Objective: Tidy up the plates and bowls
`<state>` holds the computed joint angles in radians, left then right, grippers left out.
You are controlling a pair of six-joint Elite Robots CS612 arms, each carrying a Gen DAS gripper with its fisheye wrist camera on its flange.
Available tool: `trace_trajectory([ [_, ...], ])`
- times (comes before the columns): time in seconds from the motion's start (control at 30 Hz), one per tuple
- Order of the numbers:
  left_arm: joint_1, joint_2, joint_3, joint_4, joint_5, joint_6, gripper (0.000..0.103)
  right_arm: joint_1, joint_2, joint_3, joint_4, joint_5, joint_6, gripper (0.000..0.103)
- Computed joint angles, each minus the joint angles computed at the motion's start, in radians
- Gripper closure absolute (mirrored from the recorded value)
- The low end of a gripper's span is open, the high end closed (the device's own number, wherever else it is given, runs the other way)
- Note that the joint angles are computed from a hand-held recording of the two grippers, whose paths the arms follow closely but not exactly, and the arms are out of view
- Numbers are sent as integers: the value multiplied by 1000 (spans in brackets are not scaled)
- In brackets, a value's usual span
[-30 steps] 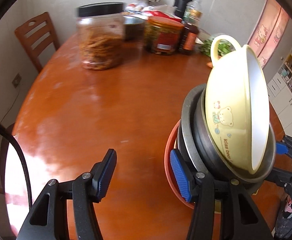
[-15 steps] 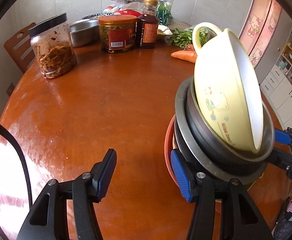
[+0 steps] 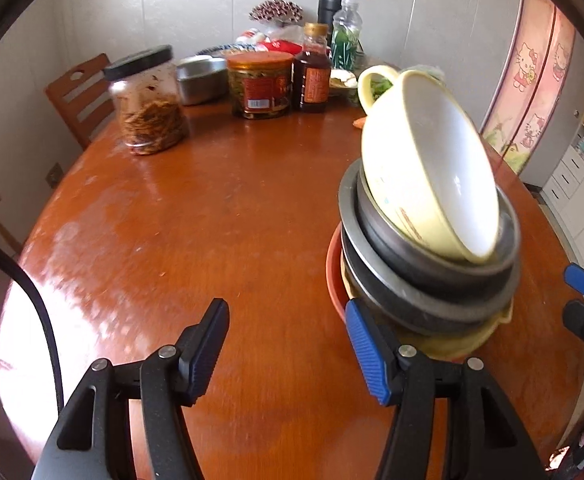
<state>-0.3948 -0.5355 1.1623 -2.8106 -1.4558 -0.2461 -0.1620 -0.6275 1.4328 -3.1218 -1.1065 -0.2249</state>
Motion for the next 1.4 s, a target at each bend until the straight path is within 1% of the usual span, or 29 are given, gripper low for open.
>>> trace_trajectory([
  [0.1,-14,-33,75,-73,38,-20,39,4,-18,45,-62,-44,6,30],
  [0.17,-23,-51,115,-108,58,-33,38,7,-27,75,-109,-74,11,27],
  [0.27,-40,-72,167,-159,109,-42,36,11,-39,115,-165,-127,25,25],
  [0.33,-50,-87,205,-197,123,-48,34,15,-43,136,-197,-172,29,25],
  [0.4,-60,-100,238,-222,130,-48,32,15,-46,158,-220,-187,33,25],
  [0.5,-73,-114,273,-248,134,-37,29,10,-50,190,-244,-184,51,24],
  [0.57,-79,-120,290,-259,132,-40,25,7,-54,207,-262,-182,65,23],
  [0.73,-100,-144,345,-309,161,-44,21,7,-68,250,-287,-181,57,23],
  [0.87,-112,-154,377,-343,177,-56,18,1,-79,280,-318,-163,75,22],
  [0.97,-117,-159,391,-338,155,-63,18,-1,-83,300,-358,-161,90,21],
  [1.17,-125,-158,401,-331,157,-69,18,2,-84,318,-392,-168,81,21],
  [1.23,-127,-159,402,-331,168,-70,18,0,-81,318,-392,-155,89,21],
  [1.3,-127,-158,403,-331,174,-75,18,-1,-76,315,-392,-158,113,21],
  [1.4,-125,-157,401,-318,172,-84,18,-7,-69,312,-394,-135,146,21],
])
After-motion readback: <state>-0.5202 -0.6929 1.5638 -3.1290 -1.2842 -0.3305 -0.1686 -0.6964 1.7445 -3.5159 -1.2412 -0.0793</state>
